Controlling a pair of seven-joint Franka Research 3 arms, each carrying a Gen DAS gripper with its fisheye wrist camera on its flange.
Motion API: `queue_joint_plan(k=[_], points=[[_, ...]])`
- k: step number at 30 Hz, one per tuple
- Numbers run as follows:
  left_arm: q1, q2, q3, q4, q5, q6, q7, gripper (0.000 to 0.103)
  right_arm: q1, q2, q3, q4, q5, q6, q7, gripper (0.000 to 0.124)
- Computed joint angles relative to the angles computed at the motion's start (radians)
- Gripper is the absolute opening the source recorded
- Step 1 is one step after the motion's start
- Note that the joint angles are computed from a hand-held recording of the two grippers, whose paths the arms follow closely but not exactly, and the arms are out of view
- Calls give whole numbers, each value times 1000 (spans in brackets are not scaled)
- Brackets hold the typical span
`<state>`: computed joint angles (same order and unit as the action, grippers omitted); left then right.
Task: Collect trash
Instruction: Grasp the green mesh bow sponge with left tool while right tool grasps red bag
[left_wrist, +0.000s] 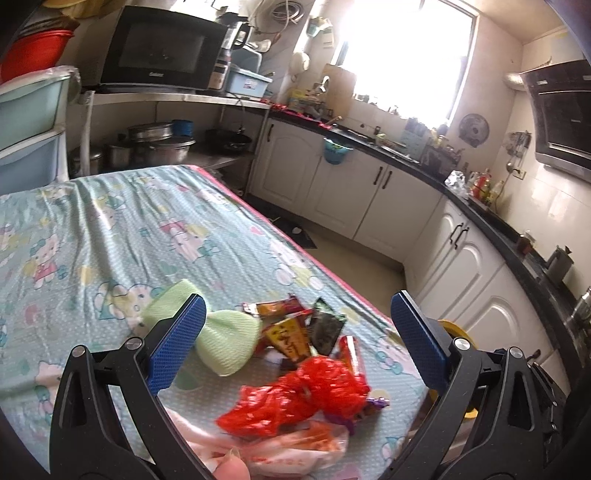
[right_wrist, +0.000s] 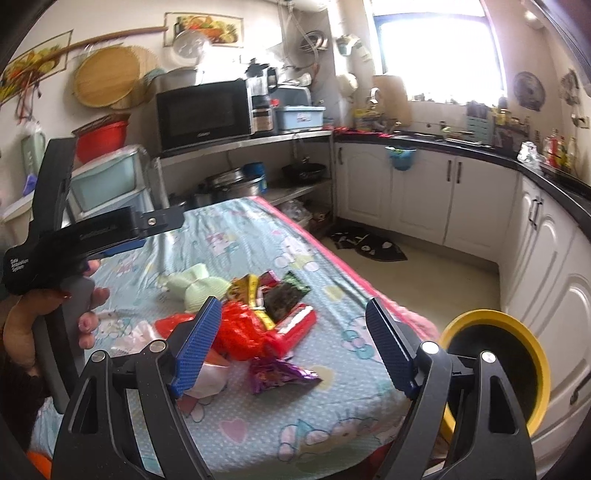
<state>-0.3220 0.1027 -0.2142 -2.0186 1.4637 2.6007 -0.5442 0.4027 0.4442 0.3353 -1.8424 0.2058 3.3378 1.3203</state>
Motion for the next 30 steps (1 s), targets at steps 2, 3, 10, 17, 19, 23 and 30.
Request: queue_joint_plan(k=[2,3,10,17,19,23,30], points=[[4,-3,3,-12,-18,-8,8,92,-3,24,14,32,-17,-25,-14,78],[7,-3,4,-16,-26,-8,9,92,4,39,13,54,-23,-43,-24,78],[55,-4,32,-69,-90,58,-19,92,26,120,25,176,-3,-170,-113,78],[119,21,70,-114,-168,191,-44,92,99,205,-40,322,45,-330,-169,77],[130,34,79,-118,-187,228,-47,92,125,229,-67,364,51,-371,-173,77],[147,80,108,-107,-210,349,-59,92,151,261,-97,416,61,-429,-177,73],[148,174,152,-61,-319,546,-38,86,153,294,-104,477,82,-521,-198,50]])
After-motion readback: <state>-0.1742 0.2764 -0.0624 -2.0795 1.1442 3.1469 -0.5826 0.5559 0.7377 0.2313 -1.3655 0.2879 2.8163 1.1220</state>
